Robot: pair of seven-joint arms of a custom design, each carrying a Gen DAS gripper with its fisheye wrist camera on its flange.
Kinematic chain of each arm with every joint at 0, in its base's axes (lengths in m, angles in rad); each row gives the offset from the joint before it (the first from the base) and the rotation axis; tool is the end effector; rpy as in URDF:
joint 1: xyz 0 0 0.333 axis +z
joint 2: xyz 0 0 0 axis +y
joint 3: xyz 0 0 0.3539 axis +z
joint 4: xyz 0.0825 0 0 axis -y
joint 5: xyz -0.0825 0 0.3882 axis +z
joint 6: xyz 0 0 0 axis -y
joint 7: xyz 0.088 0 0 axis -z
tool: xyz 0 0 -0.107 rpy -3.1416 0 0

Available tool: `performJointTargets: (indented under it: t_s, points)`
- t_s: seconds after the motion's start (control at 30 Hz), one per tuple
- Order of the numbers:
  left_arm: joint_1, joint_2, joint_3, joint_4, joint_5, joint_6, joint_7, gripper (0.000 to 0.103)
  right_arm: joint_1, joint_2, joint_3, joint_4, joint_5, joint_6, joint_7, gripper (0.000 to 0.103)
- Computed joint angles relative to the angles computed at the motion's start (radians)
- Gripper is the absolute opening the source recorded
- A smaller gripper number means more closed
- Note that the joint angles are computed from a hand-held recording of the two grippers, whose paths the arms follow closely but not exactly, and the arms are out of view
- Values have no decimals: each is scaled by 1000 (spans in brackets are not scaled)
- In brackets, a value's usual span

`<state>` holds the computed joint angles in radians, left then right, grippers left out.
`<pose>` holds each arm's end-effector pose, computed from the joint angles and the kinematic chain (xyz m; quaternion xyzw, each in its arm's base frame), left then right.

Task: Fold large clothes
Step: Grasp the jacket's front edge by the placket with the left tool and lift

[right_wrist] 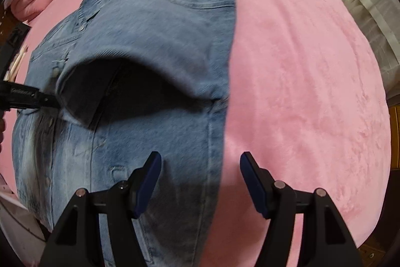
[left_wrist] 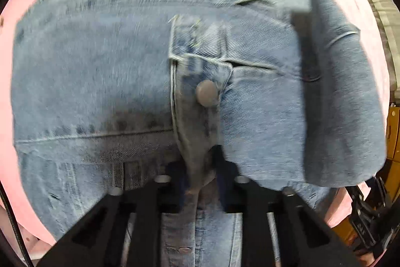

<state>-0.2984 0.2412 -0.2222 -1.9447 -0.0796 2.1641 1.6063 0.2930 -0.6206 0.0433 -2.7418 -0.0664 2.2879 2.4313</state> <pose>0.5352 -0.3023 0.3951 0.5070 -0.8599 0.0233 0.0550 0.3214 0.1108 0.4451 -0.5120 0.8541 -0.0543 0.0738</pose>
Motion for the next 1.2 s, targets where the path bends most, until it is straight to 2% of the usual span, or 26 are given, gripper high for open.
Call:
performJointTargets:
  t_s: [0.1,0.27,0.4,0.47,0.53,0.63,0.7,0.73,0.77,0.83,0.9,0.93,0.97,1.07,1.2]
  points:
    - [-10,-33,-14,9,-19,50,4,6,-13,38,-27,5,-1,33,-34,65]
    - [5,-96,-28,56,-136,191,53,1,-39,119,-38,38,-39,66,-123,65]
    - [26,-138,-13,88,-183,315,46,1,-61,179,-40,68,-63,90,-177,65]
    - [44,-137,2,105,-174,336,46,1,-77,192,-37,73,-76,103,-181,65]
    - [59,-136,17,98,-137,308,29,1,-90,191,-35,71,-82,107,-175,65]
    - [104,-95,21,107,-244,172,77,2,-94,197,-41,71,-66,118,-178,65]
    - [119,-45,20,122,-277,79,77,8,-95,193,-42,68,-66,120,-189,65]
    - [128,-32,22,117,-281,49,100,15,-94,183,-42,61,-63,118,-194,65]
    - [127,-19,20,111,-273,35,114,25,-91,190,-40,66,-59,121,-197,65]
    - [125,7,13,98,-266,20,156,32,-87,172,-39,56,-53,112,-205,65]
    - [120,38,9,107,-257,-6,176,46,-84,167,-42,52,-49,107,-219,65]
    - [112,64,8,126,-246,-26,170,59,-83,161,-42,47,-47,104,-223,65]
    - [111,81,7,134,-246,-40,174,65,-82,162,-45,46,-43,104,-231,65]
    - [88,130,14,163,-198,-63,155,68,-80,156,-46,40,-39,101,-246,65]
    - [33,180,30,183,-74,-46,99,71,-83,170,-42,46,-40,107,-253,65]
